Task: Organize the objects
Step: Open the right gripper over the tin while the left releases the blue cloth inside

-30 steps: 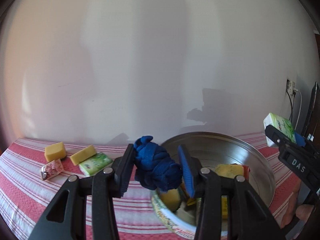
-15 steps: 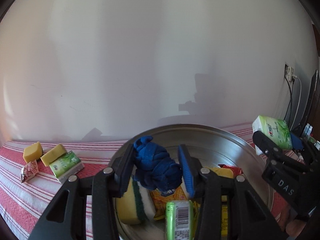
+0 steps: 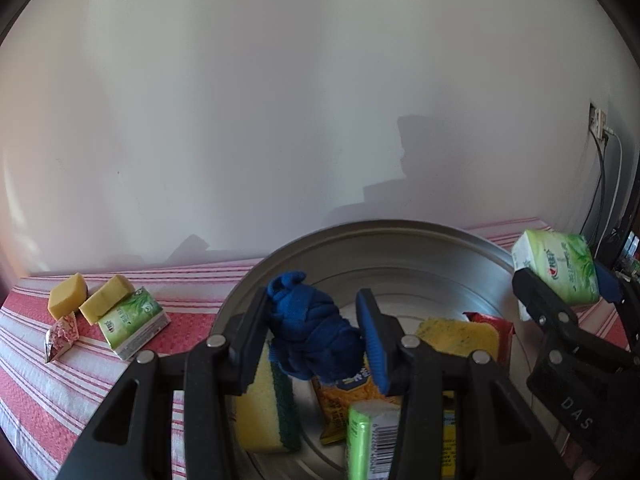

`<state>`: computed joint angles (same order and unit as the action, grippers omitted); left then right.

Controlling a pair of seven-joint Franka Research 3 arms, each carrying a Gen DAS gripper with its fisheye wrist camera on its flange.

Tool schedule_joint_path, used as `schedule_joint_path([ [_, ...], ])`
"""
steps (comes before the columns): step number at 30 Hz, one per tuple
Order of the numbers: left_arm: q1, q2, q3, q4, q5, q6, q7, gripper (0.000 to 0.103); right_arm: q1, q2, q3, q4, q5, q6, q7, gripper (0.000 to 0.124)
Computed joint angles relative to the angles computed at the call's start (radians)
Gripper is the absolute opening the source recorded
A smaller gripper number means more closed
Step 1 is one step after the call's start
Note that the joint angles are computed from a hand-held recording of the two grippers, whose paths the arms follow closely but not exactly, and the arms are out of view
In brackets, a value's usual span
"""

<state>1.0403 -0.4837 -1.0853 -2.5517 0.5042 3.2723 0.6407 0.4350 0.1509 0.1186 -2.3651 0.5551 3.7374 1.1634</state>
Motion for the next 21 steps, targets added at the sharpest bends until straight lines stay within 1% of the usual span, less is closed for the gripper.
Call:
schedule_joint_path([
  [3, -0.022, 0.02, 0.017, 0.009, 0.011, -0.037, 0.003, 0.043, -0.014, -0.007, 0.0, -0.006, -0.043, -0.025, 0.04, 0.08],
  [4, -0.042, 0.026, 0.035, 0.009, 0.019, -0.048, 0.001, 0.043, -0.023, -0.01, 0.002, -0.009, -0.067, -0.032, 0.063, 0.08],
  [7, -0.05, 0.029, 0.042, 0.017, 0.052, -0.07, -0.027, 0.043, -0.034, -0.023, 0.001, -0.024, -0.103, -0.043, 0.095, 0.08],
  [8, -0.077, 0.027, 0.07, 0.009, 0.063, -0.074, -0.032, 0.044, -0.041, -0.025, 0.002, -0.027, -0.118, -0.047, 0.108, 0.08],
  [9, -0.083, 0.027, 0.074, 0.012, 0.074, -0.082, -0.041, 0.047, -0.052, -0.029, 0.004, -0.031, -0.144, -0.054, 0.132, 0.081],
  [10, -0.088, 0.023, 0.078, 0.013, 0.085, -0.089, -0.052, 0.051, -0.065, -0.035, 0.012, -0.035, -0.178, -0.066, 0.167, 0.081],
  [11, -0.096, 0.015, 0.084, 0.012, 0.095, -0.096, -0.063, 0.067, -0.07, -0.036, -0.005, -0.005, -0.255, -0.112, 0.212, 0.081],
  [12, -0.1, -0.003, 0.087, 0.007, 0.103, -0.095, -0.082, 0.077, -0.086, -0.042, 0.013, -0.01, -0.261, -0.123, 0.244, 0.082],
  [13, -0.094, -0.036, 0.084, -0.003, 0.11, -0.078, -0.109, 0.091, -0.113, -0.052, 0.021, -0.022, -0.335, -0.142, 0.316, 0.082],
  [14, -0.07, -0.08, 0.066, -0.011, 0.112, -0.07, -0.139, 0.097, -0.132, -0.055, 0.026, -0.031, -0.399, -0.148, 0.378, 0.082],
  [15, -0.059, -0.123, 0.056, -0.019, 0.111, -0.061, -0.161, 0.099, -0.151, -0.059, 0.029, -0.037, -0.46, -0.147, 0.44, 0.083],
  [16, -0.059, -0.15, 0.059, -0.028, 0.11, -0.056, -0.17, 0.103, -0.168, -0.06, 0.03, -0.044, -0.515, -0.13, 0.499, 0.084],
  [17, -0.065, -0.162, 0.066, -0.034, 0.11, -0.05, -0.172, 0.103, -0.172, -0.065, 0.026, -0.054, -0.541, -0.111, 0.531, 0.085],
  [18, -0.08, -0.163, 0.082, -0.042, 0.109, -0.044, -0.169, 0.103, -0.167, -0.067, 0.02, -0.062, -0.54, -0.088, 0.539, 0.086],
  [21, -0.118, -0.154, 0.117, -0.056, 0.097, -0.054, -0.164, 0.103, -0.137, -0.07, 0.005, -0.085, -0.48, -0.01, 0.512, 0.087],
])
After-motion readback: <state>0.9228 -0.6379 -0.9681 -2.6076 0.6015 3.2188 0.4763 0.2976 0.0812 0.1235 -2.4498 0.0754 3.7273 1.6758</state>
